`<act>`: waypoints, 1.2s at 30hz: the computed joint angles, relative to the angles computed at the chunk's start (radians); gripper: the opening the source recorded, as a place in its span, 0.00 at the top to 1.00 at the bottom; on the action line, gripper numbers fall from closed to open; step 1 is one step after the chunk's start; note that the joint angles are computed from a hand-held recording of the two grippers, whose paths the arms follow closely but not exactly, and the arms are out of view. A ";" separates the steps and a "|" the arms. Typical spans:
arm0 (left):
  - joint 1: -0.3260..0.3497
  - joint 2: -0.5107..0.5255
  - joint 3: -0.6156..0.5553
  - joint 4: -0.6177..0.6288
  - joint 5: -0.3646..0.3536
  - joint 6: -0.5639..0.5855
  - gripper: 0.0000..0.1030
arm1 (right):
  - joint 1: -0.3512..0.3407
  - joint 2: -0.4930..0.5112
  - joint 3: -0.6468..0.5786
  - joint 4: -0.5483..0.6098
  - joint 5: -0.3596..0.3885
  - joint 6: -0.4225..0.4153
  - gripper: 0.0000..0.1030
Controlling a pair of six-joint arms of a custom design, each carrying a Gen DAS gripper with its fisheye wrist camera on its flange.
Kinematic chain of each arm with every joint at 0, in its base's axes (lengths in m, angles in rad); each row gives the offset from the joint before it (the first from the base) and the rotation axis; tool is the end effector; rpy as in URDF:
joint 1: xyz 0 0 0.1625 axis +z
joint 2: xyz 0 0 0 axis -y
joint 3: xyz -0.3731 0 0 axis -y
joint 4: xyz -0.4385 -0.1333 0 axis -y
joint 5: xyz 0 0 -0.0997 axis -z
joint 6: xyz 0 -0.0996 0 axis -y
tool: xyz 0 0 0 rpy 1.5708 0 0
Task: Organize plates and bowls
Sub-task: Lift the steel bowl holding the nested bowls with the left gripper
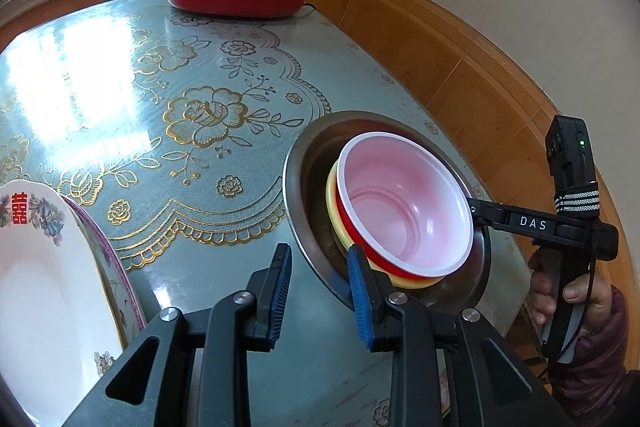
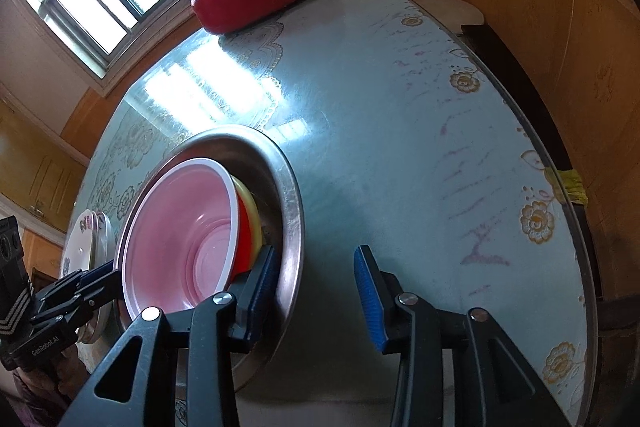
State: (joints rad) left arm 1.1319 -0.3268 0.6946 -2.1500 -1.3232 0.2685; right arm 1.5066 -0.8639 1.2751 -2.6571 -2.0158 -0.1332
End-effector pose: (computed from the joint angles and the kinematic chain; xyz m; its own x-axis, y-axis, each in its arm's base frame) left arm -0.2313 -0.8639 0.0511 -0.7570 0.5871 -0.2867 0.6392 0.7564 -0.1388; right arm 0.0403 -0.7825 0.2631 -0.8823 0.2200 0.4161 -0.0677 0.8155 -0.5748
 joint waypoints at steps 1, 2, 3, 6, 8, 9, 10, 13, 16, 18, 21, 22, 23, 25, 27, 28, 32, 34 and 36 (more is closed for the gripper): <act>0.003 0.000 -0.002 0.003 -0.006 -0.008 0.70 | 0.005 0.001 0.004 -0.007 -0.013 -0.012 0.61; 0.004 0.005 -0.010 0.007 -0.009 -0.017 0.70 | 0.009 0.002 0.007 -0.013 -0.021 -0.027 0.61; 0.004 0.008 -0.016 0.011 -0.008 -0.024 0.69 | 0.012 0.000 0.014 -0.020 -0.027 -0.041 0.62; 0.004 0.009 -0.018 0.008 -0.005 -0.046 0.69 | 0.014 -0.006 0.031 -0.038 -0.006 -0.058 0.76; 0.004 0.011 -0.022 0.015 -0.004 -0.054 0.69 | 0.020 -0.004 0.034 -0.045 -0.019 -0.069 0.78; 0.004 0.015 -0.030 0.024 -0.007 -0.055 0.71 | 0.022 -0.001 0.031 -0.042 -0.024 -0.070 0.78; 0.005 0.020 -0.044 0.040 -0.016 -0.050 0.71 | 0.023 0.002 0.026 -0.036 -0.026 -0.069 0.78; 0.003 0.029 -0.057 0.052 -0.009 -0.044 0.71 | 0.018 0.011 0.008 -0.005 -0.014 -0.058 0.78; -0.006 0.028 -0.049 0.041 0.016 -0.025 0.72 | 0.016 0.032 -0.023 0.038 -0.025 -0.044 0.76; -0.012 0.027 -0.040 0.027 0.031 -0.006 0.75 | 0.015 0.040 -0.029 0.033 -0.031 -0.050 0.76; -0.014 0.034 -0.045 0.019 0.039 0.001 0.75 | 0.017 0.045 -0.036 0.033 -0.035 -0.057 0.76; -0.013 0.042 -0.057 0.024 0.036 -0.001 0.76 | 0.017 0.045 -0.038 0.037 -0.034 -0.059 0.76; -0.013 0.045 -0.062 0.028 0.037 -0.003 0.76 | 0.017 0.044 -0.038 0.039 -0.037 -0.058 0.76; -0.012 0.049 -0.069 0.035 0.039 0.001 0.77 | 0.014 0.037 -0.029 0.027 -0.029 -0.050 0.76; -0.010 0.058 -0.086 0.047 0.034 0.000 0.78 | 0.011 0.029 -0.016 0.013 -0.016 -0.055 0.76; -0.008 0.071 -0.111 0.062 0.027 -0.007 0.78 | 0.010 0.029 -0.015 0.009 -0.016 -0.057 0.76; 0.000 0.096 -0.153 0.075 0.003 -0.025 0.81 | 0.013 0.037 -0.012 -0.015 -0.033 -0.070 0.76; 0.001 0.080 -0.124 0.054 -0.004 -0.019 0.81 | 0.014 0.035 -0.008 -0.021 -0.036 -0.077 0.77; 0.005 0.062 -0.091 0.033 -0.023 -0.024 0.81 | 0.013 0.029 -0.002 -0.019 -0.032 -0.069 0.78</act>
State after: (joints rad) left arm 1.1366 -0.2650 0.6040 -2.1170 -1.3464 0.2445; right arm 1.5191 -0.8346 1.2735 -2.6759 -2.0477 -0.2019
